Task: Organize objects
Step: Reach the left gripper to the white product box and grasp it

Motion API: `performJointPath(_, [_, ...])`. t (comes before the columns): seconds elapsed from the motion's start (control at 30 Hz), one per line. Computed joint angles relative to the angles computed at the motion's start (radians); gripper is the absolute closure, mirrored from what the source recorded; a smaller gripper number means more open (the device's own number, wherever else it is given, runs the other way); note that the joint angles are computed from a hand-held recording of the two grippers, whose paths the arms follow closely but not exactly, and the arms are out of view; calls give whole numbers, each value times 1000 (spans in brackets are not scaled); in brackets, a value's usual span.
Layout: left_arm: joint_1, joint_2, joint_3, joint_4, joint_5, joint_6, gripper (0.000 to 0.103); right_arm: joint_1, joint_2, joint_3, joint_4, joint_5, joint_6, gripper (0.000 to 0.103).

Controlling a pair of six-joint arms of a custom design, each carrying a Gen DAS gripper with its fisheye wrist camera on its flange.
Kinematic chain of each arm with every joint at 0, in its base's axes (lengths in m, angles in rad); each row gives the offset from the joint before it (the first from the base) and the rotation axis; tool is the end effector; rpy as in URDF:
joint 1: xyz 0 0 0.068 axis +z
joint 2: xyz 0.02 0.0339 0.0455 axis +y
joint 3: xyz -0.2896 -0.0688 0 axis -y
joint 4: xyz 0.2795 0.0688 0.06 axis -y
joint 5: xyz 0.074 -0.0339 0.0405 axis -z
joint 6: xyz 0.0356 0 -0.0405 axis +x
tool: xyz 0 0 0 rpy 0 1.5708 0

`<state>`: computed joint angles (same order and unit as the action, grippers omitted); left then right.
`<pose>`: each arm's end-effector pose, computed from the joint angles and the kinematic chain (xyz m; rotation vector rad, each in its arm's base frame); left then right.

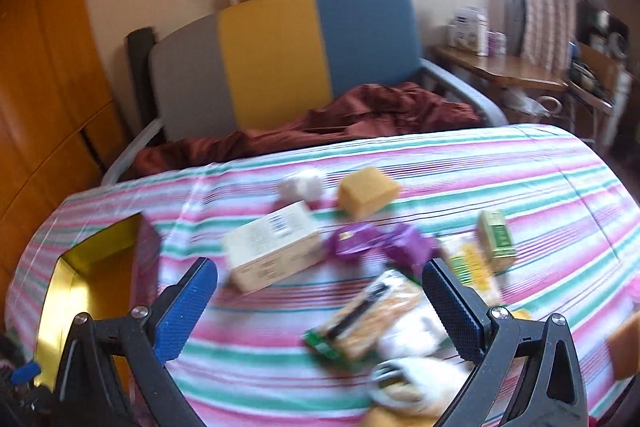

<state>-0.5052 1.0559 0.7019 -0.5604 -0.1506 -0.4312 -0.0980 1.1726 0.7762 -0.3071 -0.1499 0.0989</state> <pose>0.2012 -0.1052 0.2384 0.0281 2.4829 -0.2143 0.2712 -0.0213 0.2572 0.1445 2.2659 0.1709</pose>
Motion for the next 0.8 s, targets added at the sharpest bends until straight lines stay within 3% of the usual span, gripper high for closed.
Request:
performJointPath(0.27, [-7,219,178,10,99,105,37,-243,89,32,-2,-232,150,0])
performJointPath(0.43, [-13,391,337,63,199,175,37,-253,98,38,-22,-267,155,0])
performJointPath(0.57, [-48,545,489,82,163,263,37,-254,113,44,-34,-294,155,0])
performJointPath(0.8, [-70,861,832,-38,193,364,37,-275,146,59,-47,-348,163,0])
